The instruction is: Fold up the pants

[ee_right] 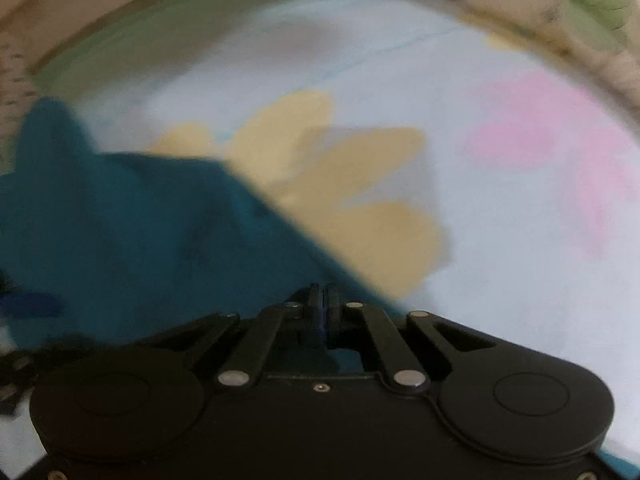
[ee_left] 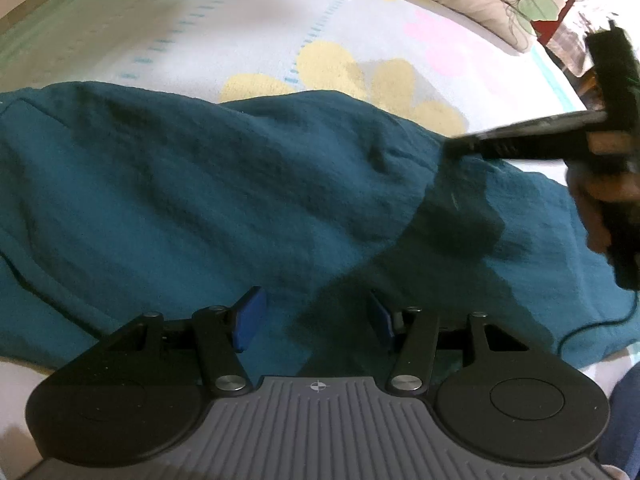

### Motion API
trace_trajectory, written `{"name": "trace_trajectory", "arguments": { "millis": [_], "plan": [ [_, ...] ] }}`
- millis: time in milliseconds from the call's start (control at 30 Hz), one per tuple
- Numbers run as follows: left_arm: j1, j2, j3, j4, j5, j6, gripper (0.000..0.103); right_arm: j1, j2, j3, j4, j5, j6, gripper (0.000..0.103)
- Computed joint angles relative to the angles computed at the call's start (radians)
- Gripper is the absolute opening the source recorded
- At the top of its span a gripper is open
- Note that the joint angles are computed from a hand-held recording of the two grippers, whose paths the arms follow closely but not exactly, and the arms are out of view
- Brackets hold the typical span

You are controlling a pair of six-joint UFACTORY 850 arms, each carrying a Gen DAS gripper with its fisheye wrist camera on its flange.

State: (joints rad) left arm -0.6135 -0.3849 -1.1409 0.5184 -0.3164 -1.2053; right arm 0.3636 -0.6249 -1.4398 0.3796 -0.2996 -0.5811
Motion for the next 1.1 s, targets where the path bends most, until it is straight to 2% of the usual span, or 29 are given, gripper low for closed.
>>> {"name": "trace_trajectory", "arguments": {
  "millis": [67, 133, 200, 233, 300, 367, 400, 533, 600, 667, 733, 867, 1000, 1100],
  "plan": [
    [0.001, 0.004, 0.003, -0.022, 0.001, 0.033, 0.054, -0.016, -0.017, -0.032, 0.007, -0.035, 0.060, 0.004],
    [0.006, 0.015, 0.009, -0.075, 0.002, 0.090, 0.053, -0.025, 0.010, 0.001, 0.146, -0.018, -0.047, 0.005],
    [0.021, 0.040, 0.027, -0.168, 0.008, 0.178, 0.053, -0.026, 0.047, 0.040, 0.275, -0.008, -0.180, 0.017],
    [0.027, 0.055, 0.039, -0.174, 0.006, 0.184, 0.053, -0.021, 0.068, 0.062, 0.319, 0.005, -0.224, 0.016],
    [0.042, 0.093, 0.065, -0.136, -0.013, 0.157, 0.053, -0.014, 0.100, 0.092, 0.384, 0.003, -0.280, 0.019],
    [0.061, 0.135, 0.095, -0.088, -0.032, 0.116, 0.053, -0.003, 0.130, 0.126, 0.472, -0.021, -0.343, 0.029],
    [0.076, 0.161, 0.112, -0.069, -0.044, 0.098, 0.053, 0.007, 0.136, 0.132, 0.505, -0.035, -0.365, 0.033],
    [0.144, 0.243, 0.160, -0.050, -0.101, 0.089, 0.053, 0.072, 0.180, 0.190, 0.684, -0.061, -0.539, 0.036],
    [0.182, 0.275, 0.178, -0.035, -0.136, 0.085, 0.053, 0.111, 0.184, 0.200, 0.772, -0.060, -0.631, 0.048],
    [0.213, 0.294, 0.190, -0.025, -0.164, 0.081, 0.053, 0.159, 0.191, 0.216, 0.897, -0.053, -0.761, 0.052],
    [0.252, 0.306, 0.200, -0.055, -0.179, 0.110, 0.053, 0.205, 0.182, 0.210, 0.974, -0.043, -0.849, 0.053],
    [0.315, 0.304, 0.212, -0.198, -0.197, 0.265, 0.053, 0.281, 0.157, 0.189, 1.055, -0.011, -0.960, 0.053],
    [0.350, 0.309, 0.239, -0.305, -0.190, 0.401, 0.053, 0.329, 0.121, 0.160, 1.137, 0.019, -1.093, 0.053],
    [0.371, 0.277, 0.226, -0.328, -0.231, 0.454, 0.054, 0.364, 0.088, 0.134, 1.187, 0.058, -1.181, 0.053]
  ]
}}
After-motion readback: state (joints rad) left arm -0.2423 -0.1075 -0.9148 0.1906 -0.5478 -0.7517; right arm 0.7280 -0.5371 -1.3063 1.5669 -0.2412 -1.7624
